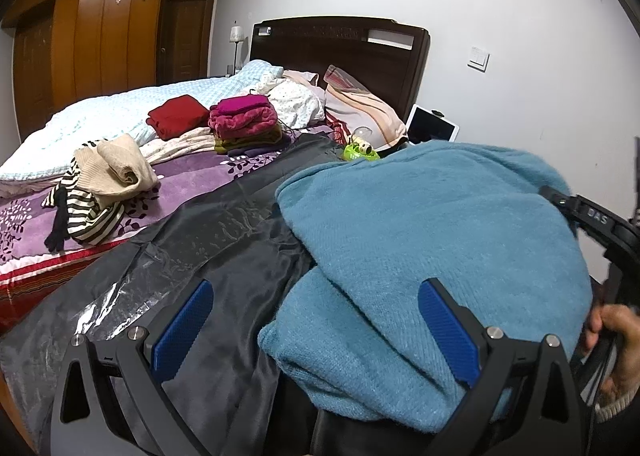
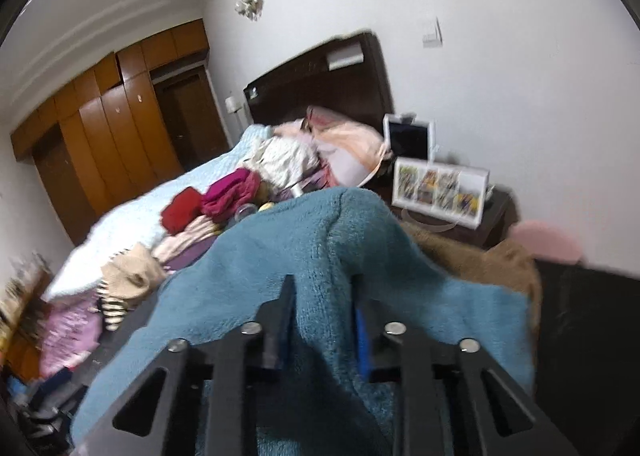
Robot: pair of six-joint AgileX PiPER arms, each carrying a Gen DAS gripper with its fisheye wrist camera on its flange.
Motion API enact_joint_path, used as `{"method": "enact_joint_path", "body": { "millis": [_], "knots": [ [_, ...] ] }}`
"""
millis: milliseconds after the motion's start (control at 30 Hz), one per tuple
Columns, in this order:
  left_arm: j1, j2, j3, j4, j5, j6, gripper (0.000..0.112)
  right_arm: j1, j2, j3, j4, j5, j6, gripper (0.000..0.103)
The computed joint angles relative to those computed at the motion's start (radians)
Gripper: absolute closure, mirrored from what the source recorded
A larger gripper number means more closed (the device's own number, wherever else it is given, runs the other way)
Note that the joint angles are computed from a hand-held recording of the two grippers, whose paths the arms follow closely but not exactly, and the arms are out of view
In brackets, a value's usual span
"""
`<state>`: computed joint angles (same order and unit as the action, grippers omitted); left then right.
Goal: Fold clothes
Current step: 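Grasp a sleeve cuff of the blue sweater with the right gripper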
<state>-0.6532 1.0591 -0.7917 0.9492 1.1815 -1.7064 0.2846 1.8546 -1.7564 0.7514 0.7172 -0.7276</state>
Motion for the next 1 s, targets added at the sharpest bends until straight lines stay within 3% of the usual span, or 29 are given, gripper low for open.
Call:
{"method": "enact_joint_path", "body": {
  "millis": [200,267,367,467,533,733,833,933,1000],
  "knots": [
    [0.019,-0.011,0.011,-0.002,-0.012,-0.006,0.009,0.104,-0.306,0.399,-0.019,-0.433,-0.147,0.086],
    [0.02,-0.018,0.015,0.002,-0.014,-0.012,0.009,0.117,-0.398,0.497,0.029,-0.533,-0.228,0.086],
    [0.011,-0.028,0.021,0.013,-0.014,-0.023,0.009,0.106,-0.539,0.619,0.151,-0.611,-0.37,0.086],
    [0.01,-0.041,0.028,0.018,-0.024,-0.028,0.009,0.056,-0.669,0.715,0.321,-0.631,-0.544,0.086],
    [0.015,-0.056,0.035,0.018,-0.047,-0.026,0.009,-0.019,-0.753,0.767,0.328,-0.591,-0.531,0.086],
    [-0.011,-0.112,0.066,0.061,-0.113,-0.05,0.009,-0.473,-0.928,0.878,0.447,-0.232,-0.583,0.087],
    [-0.016,-0.111,0.064,0.064,-0.158,-0.028,0.009,-0.757,-0.951,0.91,0.534,-0.039,-0.634,0.1],
    [-0.007,-0.108,0.043,0.028,-0.203,0.019,0.009,-0.969,-0.927,0.897,0.569,0.136,-0.685,0.1],
    [-0.051,-0.094,0.018,0.039,-0.166,0.016,0.009,-1.078,-0.89,0.879,0.6,0.266,-0.712,0.1]
  ]
}}
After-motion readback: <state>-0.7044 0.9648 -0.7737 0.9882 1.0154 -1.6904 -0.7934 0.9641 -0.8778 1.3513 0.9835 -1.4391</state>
